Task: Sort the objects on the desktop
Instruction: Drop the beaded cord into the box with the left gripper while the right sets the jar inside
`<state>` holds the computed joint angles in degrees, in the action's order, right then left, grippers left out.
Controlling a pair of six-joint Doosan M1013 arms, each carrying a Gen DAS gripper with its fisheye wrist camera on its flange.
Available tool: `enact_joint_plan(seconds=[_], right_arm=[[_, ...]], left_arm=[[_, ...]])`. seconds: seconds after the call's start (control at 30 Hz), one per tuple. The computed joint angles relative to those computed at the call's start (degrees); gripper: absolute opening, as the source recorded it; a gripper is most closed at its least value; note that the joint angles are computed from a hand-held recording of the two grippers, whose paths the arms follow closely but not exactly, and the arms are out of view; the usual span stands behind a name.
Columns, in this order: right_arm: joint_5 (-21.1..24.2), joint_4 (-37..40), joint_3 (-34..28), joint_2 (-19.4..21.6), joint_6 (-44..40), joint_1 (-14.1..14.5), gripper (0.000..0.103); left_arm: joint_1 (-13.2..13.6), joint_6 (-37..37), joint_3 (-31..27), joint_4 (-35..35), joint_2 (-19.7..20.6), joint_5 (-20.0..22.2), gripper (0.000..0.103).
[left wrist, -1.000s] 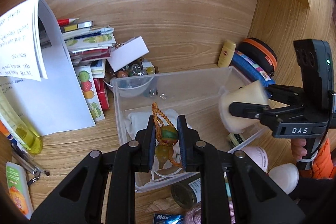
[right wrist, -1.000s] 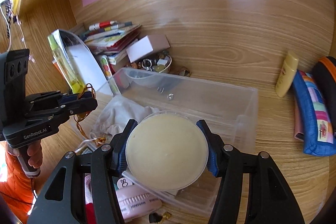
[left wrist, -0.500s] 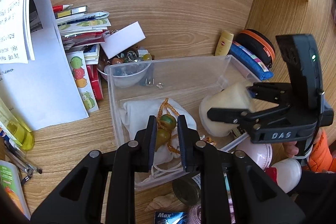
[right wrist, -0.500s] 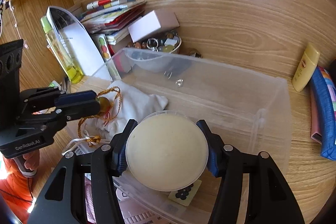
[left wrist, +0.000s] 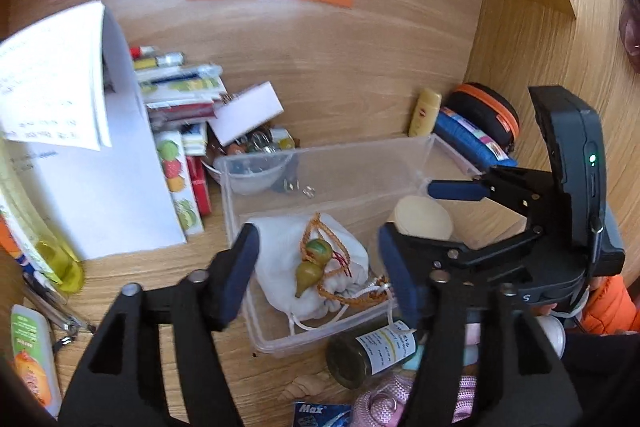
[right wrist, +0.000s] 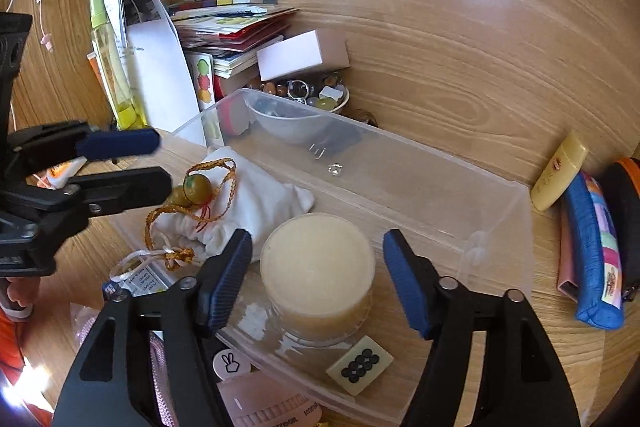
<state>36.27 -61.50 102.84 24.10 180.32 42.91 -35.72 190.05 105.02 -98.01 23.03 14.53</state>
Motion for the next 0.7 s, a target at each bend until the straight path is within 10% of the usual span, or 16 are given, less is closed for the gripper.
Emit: enact_joint_plan(seconds=[0.47, 0.7], right_arm=[[6.1, -2.8, 2.0, -2.7, 4.7, 2.6, 0.084], [9.2, -5.8, 3.8, -4.4, 10.2, 5.0, 0.088]], left_arm=[[-1.8, 40.8, 4.8, -41.0, -4.1, -3.7, 0.094], [-2.9, 48.0, 6.3, -49.0, -5.6, -4.7, 0.098]])
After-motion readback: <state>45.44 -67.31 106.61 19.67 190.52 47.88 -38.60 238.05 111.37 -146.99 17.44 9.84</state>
